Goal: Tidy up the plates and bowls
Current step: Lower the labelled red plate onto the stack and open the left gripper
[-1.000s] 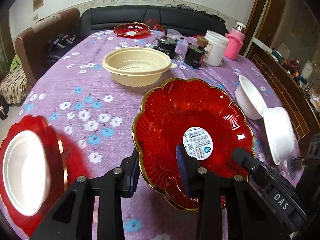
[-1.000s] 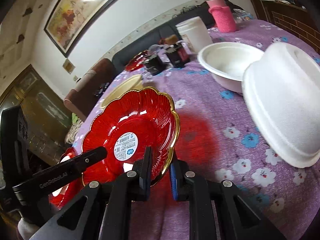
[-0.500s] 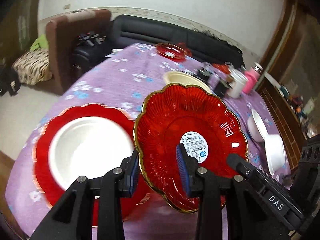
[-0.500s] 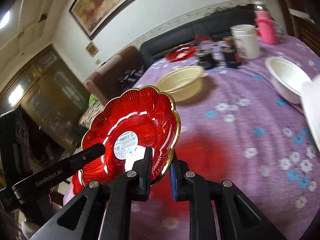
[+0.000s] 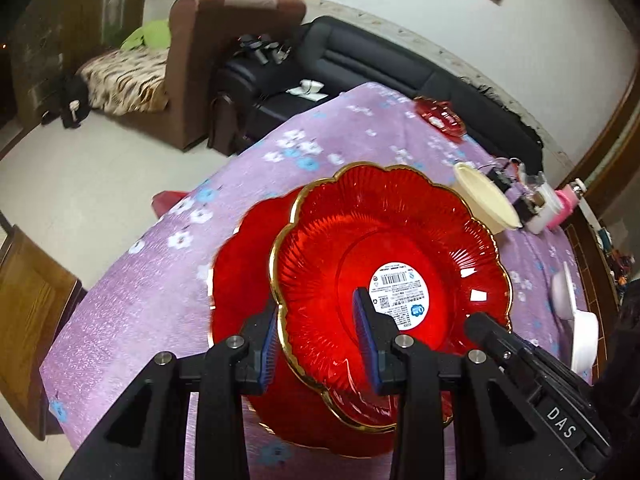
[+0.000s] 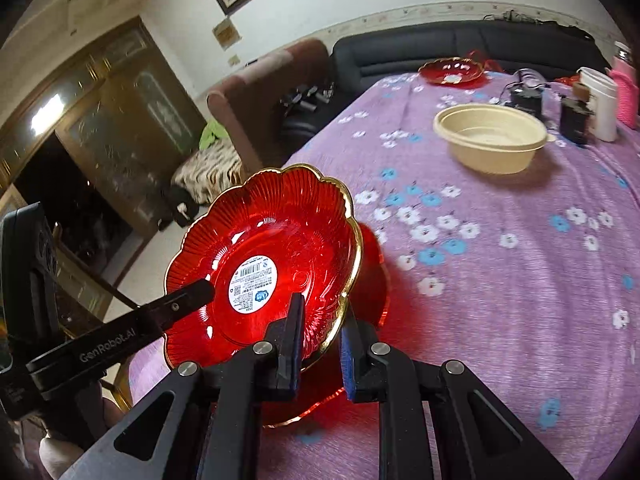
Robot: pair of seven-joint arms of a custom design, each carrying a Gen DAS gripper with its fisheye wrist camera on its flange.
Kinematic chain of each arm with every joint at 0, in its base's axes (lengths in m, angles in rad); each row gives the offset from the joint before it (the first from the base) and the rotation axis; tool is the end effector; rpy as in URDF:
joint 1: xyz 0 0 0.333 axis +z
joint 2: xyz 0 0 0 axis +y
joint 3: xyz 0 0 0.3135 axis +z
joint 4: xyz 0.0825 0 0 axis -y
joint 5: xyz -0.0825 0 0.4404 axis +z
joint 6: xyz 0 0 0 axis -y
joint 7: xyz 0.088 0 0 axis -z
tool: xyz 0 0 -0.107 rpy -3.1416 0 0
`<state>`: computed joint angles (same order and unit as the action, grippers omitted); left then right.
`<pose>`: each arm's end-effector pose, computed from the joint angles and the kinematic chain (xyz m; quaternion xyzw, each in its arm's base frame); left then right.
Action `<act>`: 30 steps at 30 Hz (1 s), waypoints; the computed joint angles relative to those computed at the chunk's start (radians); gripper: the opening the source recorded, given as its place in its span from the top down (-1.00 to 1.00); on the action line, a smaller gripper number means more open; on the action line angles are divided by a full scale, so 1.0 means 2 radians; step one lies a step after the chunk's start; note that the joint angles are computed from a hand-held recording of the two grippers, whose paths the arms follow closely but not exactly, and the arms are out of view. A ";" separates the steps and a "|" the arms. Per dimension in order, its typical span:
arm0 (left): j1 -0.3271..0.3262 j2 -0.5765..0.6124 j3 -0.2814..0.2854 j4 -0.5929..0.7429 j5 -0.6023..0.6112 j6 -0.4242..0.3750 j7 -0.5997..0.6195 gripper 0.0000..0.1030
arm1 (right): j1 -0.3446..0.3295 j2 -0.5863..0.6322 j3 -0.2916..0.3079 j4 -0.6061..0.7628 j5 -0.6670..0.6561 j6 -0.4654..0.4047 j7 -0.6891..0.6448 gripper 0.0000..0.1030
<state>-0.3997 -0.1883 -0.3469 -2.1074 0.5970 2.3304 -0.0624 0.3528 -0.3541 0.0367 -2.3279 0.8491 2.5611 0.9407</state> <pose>0.4346 -0.4005 0.5173 -0.8214 0.4617 -0.2793 0.1844 0.5004 0.1945 0.5139 -0.7692 0.4915 -0.0177 0.4079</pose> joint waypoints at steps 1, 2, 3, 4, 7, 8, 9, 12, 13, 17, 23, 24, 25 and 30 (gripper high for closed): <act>0.000 -0.001 0.001 -0.002 -0.003 -0.002 0.001 0.35 | -0.001 0.006 0.003 0.003 -0.006 -0.002 0.006 0.65; 0.000 0.000 0.002 -0.004 -0.005 -0.003 0.003 0.35 | -0.001 0.010 0.004 0.007 -0.009 -0.003 0.009 0.65; 0.000 0.000 0.003 -0.005 -0.008 -0.003 0.004 0.35 | -0.002 0.016 0.005 0.010 -0.013 -0.006 0.013 0.65; 0.000 0.001 0.004 -0.006 -0.010 -0.004 0.007 0.35 | -0.002 0.019 0.006 0.012 -0.016 -0.007 0.017 0.65; 0.002 0.001 0.006 -0.010 -0.011 0.001 0.014 0.31 | -0.003 0.025 0.012 0.015 -0.028 0.000 0.029 0.66; 0.002 -0.001 0.007 -0.012 -0.012 0.004 0.016 0.29 | -0.003 0.026 0.013 0.016 -0.030 0.001 0.031 0.66; 0.003 -0.002 0.007 -0.014 -0.014 0.007 0.016 0.26 | -0.004 0.028 0.014 0.017 -0.034 0.004 0.034 0.66; 0.006 -0.008 0.004 -0.019 -0.005 0.012 0.005 0.08 | -0.004 0.029 0.019 0.016 -0.049 0.014 0.045 0.63; 0.006 -0.010 0.002 -0.020 0.001 0.011 0.000 0.03 | -0.004 0.029 0.019 0.015 -0.051 0.017 0.047 0.62; 0.010 -0.029 -0.006 -0.031 0.028 0.008 -0.035 -0.13 | -0.001 0.028 0.020 0.011 -0.056 0.034 0.053 0.51; 0.014 -0.062 -0.026 -0.043 0.077 -0.020 -0.101 -0.34 | 0.009 0.013 0.018 -0.005 -0.048 0.074 0.038 -0.06; 0.014 -0.065 -0.027 -0.043 0.081 -0.022 -0.106 -0.34 | 0.011 0.010 0.018 -0.008 -0.046 0.080 0.034 -0.14; 0.013 -0.068 -0.029 -0.043 0.084 -0.026 -0.111 -0.34 | 0.012 0.007 0.018 -0.011 -0.045 0.085 0.031 -0.17; 0.007 -0.079 -0.046 -0.035 0.108 -0.053 -0.129 -0.35 | 0.019 -0.014 0.010 -0.028 -0.034 0.095 0.016 -0.17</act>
<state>-0.3863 -0.3459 -0.4390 -2.1774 0.8122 2.2253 -0.3205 0.3911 -0.3818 0.0567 -2.3843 0.7817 2.7511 0.9723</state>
